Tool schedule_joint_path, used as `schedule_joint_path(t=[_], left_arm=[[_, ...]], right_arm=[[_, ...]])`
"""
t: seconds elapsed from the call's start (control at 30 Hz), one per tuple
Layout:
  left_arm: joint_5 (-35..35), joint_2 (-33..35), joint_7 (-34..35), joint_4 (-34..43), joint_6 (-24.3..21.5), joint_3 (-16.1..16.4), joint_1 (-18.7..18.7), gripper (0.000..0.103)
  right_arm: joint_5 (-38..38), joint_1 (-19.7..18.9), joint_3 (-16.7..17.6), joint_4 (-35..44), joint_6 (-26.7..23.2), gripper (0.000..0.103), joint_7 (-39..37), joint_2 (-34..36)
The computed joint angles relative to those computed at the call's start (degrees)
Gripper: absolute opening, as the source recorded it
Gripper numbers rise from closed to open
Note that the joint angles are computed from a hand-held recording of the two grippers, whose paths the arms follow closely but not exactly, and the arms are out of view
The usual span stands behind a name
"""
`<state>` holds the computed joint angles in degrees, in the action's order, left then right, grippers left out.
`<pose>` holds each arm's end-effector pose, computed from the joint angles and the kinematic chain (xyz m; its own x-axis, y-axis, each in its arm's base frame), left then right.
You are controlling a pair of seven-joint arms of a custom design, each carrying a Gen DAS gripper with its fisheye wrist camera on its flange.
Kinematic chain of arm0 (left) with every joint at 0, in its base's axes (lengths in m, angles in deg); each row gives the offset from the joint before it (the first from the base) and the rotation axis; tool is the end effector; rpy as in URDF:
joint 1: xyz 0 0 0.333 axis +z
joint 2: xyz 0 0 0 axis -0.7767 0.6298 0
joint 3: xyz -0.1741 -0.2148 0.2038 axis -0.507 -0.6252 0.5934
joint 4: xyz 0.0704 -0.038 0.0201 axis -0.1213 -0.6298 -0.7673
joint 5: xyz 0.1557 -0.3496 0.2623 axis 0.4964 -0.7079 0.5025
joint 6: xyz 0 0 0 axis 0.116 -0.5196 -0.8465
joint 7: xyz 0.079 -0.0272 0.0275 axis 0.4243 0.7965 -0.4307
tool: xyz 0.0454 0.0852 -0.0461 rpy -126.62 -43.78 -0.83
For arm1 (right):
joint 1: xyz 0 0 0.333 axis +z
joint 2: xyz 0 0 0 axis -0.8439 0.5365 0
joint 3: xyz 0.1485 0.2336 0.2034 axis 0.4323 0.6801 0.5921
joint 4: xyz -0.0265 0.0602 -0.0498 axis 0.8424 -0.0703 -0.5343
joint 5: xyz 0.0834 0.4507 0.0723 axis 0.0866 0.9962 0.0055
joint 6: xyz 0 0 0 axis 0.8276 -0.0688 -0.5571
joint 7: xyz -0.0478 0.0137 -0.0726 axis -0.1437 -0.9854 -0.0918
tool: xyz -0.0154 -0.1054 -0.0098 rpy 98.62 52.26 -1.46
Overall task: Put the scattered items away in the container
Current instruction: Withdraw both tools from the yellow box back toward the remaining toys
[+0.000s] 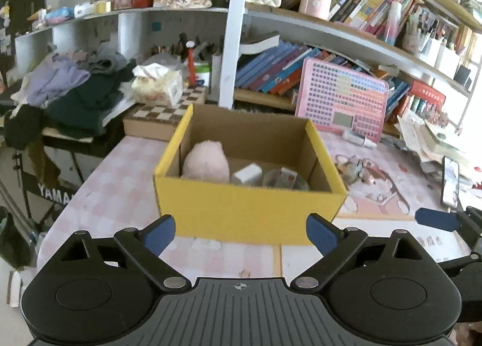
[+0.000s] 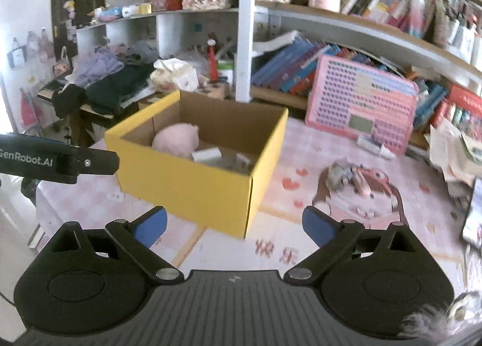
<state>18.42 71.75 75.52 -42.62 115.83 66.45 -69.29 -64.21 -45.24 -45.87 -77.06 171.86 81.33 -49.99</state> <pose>0.6705 -0.3372 0.4553 -0.2324 -0.9653 0.1193 -0.6350 0.0576 -0.7703 0.6222 0.1631 0.4455 0.1104 -0.9936 0.0227 -0.5797 -0.0829 -0.8106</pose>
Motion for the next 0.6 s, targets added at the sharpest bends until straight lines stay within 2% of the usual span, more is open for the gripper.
schedule_joint_path(t=[0.07,0.13,0.2,0.27,0.37,0.47,0.6], left_arm=[[-0.2,-1.2,-0.6,-2.4,0.3,-0.1,0.0,0.095],[-1.5,-2.3,0.0,-4.9,-0.2,-1.3,0.7,0.095],[-6.1,-3.0,3.8,-6.8,-1.3,-4.4,3.1,0.095],[-12.8,-3.3,10.5,-7.9,-1.3,-8.3,6.4,0.095],[-11.3,-4.4,10.5,-9.3,-0.3,-6.0,4.4,0.095],[-13.1,-5.3,12.6,-10.8,0.3,-6.5,5.1,0.095],[-11.2,-6.4,11.5,-12.3,0.2,-4.6,3.9,0.095]], right_arm=[[-3.1,0.5,0.1,-1.2,-1.0,0.098,4.5,-1.0],[-2.9,0.0,1.1,-2.7,-1.5,0.098,5.3,-1.8],[2.1,-0.4,2.5,-4.3,-2.8,0.099,0.9,-2.5],[7.2,-0.5,3.8,-5.1,-5.2,0.099,-4.6,-2.9],[9.4,-0.8,4.7,-6.0,-6.0,0.099,-5.6,-3.5],[9.8,-1.0,5.6,-6.9,-7.2,0.099,-5.4,-4.3],[10.9,-1.3,6.8,-7.8,-9.9,0.099,-4.7,-5.4]])
